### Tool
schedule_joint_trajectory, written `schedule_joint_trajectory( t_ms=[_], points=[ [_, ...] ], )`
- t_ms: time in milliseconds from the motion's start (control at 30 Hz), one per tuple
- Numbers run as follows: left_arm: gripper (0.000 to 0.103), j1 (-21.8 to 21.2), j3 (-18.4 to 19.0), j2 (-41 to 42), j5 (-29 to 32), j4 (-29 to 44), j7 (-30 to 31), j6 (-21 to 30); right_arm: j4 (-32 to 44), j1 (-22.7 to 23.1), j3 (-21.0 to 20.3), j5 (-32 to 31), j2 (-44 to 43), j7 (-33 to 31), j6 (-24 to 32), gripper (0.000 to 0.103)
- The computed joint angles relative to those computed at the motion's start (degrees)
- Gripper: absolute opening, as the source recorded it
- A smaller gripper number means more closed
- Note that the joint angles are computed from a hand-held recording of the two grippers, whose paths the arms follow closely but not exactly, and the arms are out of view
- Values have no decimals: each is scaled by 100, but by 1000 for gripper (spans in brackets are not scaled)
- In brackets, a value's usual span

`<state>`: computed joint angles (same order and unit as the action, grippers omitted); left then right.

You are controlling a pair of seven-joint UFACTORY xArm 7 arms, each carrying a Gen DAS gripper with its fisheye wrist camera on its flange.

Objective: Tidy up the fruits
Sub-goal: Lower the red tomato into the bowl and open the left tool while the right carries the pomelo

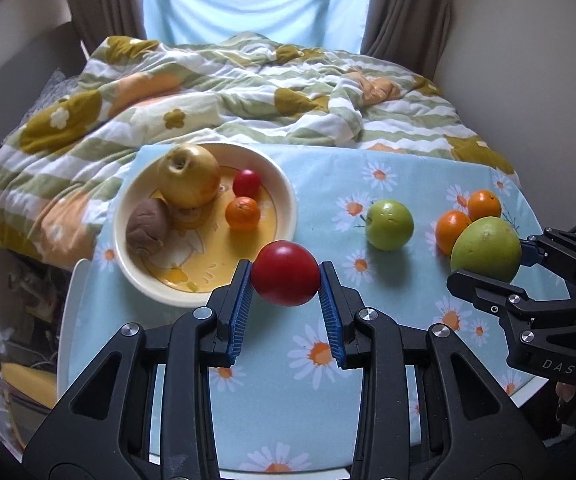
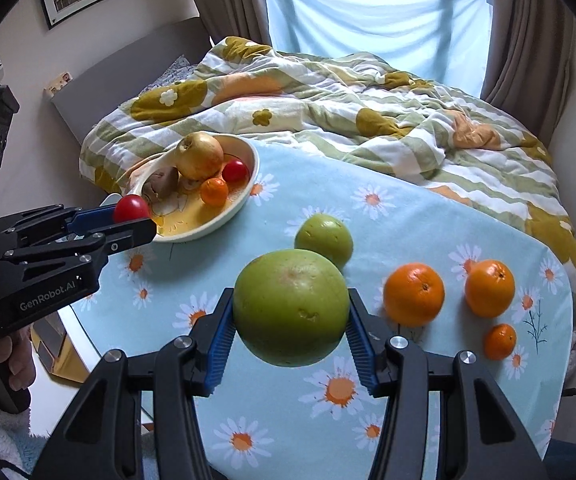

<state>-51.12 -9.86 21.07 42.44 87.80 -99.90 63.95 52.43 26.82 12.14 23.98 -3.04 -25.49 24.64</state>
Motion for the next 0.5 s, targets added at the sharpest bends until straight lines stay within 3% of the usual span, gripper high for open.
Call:
schedule_joint_trajectory(
  t_ms=[233, 500],
  points=[
    [39, 602, -38, -671, -29, -1087, 374, -763, 609, 130, 202, -909, 603, 1156, -98, 48],
    [39, 1303, -32, -877, -220, -1766, 1117, -1727, 1124, 380, 174, -2124, 1121, 2719, -106, 48]
  ],
)
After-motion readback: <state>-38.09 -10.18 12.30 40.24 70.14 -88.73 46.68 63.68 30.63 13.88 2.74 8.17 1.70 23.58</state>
